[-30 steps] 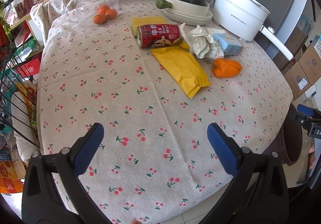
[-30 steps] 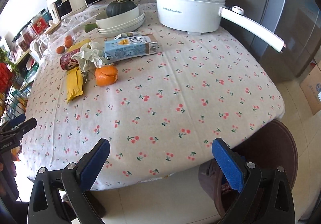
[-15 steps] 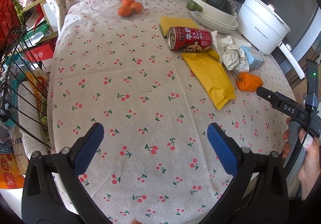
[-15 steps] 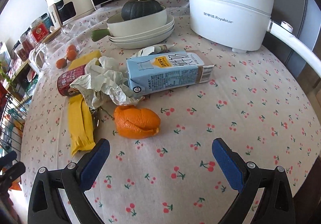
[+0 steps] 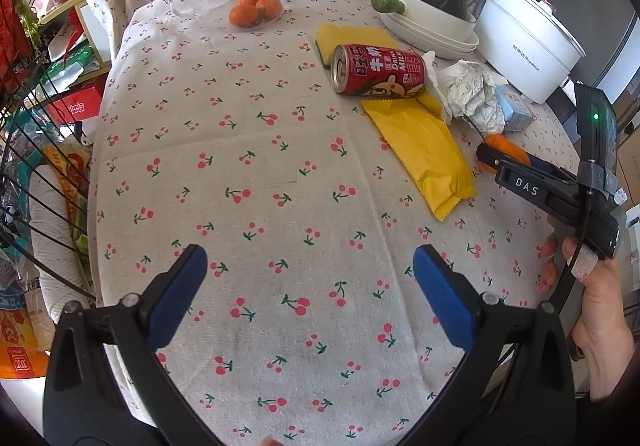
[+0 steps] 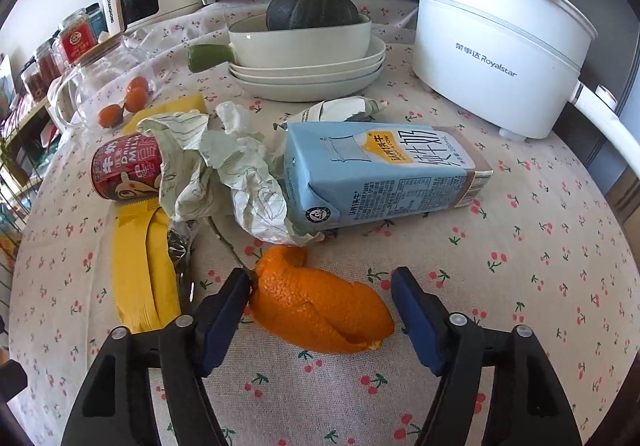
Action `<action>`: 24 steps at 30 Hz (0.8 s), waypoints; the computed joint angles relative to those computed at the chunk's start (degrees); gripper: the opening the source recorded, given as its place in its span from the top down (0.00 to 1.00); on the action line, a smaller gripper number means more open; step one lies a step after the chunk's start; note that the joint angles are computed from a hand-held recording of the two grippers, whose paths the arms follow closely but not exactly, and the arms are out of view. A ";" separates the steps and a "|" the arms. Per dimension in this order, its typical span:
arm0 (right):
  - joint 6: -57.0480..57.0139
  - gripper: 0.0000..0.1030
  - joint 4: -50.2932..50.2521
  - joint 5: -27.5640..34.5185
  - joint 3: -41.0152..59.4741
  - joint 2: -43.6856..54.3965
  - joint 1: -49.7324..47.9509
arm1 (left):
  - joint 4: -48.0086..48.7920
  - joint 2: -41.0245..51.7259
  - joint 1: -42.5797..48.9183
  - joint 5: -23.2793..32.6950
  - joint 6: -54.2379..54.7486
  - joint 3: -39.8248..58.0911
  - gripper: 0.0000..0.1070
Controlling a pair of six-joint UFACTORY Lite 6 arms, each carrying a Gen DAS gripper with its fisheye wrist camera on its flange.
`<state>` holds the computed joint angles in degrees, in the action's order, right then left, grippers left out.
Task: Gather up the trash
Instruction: 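Grasp the orange peel with the right tool while the left tool grasps the yellow wrapper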
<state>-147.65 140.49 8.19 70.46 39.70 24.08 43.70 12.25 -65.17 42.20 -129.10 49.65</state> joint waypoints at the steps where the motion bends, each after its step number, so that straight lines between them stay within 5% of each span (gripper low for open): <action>1: 2.91 0.46 -3.98 -0.18 -0.50 -0.69 -0.04 | -0.14 0.56 0.17 0.13 0.57 0.74 0.04; 6: 10.43 0.68 -16.99 1.85 -6.66 -7.11 -3.03 | -0.61 3.68 1.55 -0.22 3.37 4.68 0.04; 13: 34.59 0.69 -49.98 7.51 -13.79 -18.10 -14.20 | -0.58 9.31 5.15 -4.19 7.22 10.75 0.04; 21: 40.82 0.69 -60.26 14.64 -13.23 -18.07 -23.04 | 2.61 16.85 9.22 -6.96 6.40 18.60 0.04; 22: 42.01 0.60 -61.66 15.63 -12.25 -16.98 -23.33 | 2.27 18.23 9.81 -7.39 6.91 19.98 0.04; 23: 41.97 0.39 -61.83 15.64 -11.85 -16.32 -23.31 | 1.99 19.54 10.32 -7.70 7.50 21.31 0.04; 24: 40.93 0.29 -60.89 14.87 -11.81 -15.93 -22.97 | 1.85 20.78 10.69 -7.64 8.12 22.67 0.04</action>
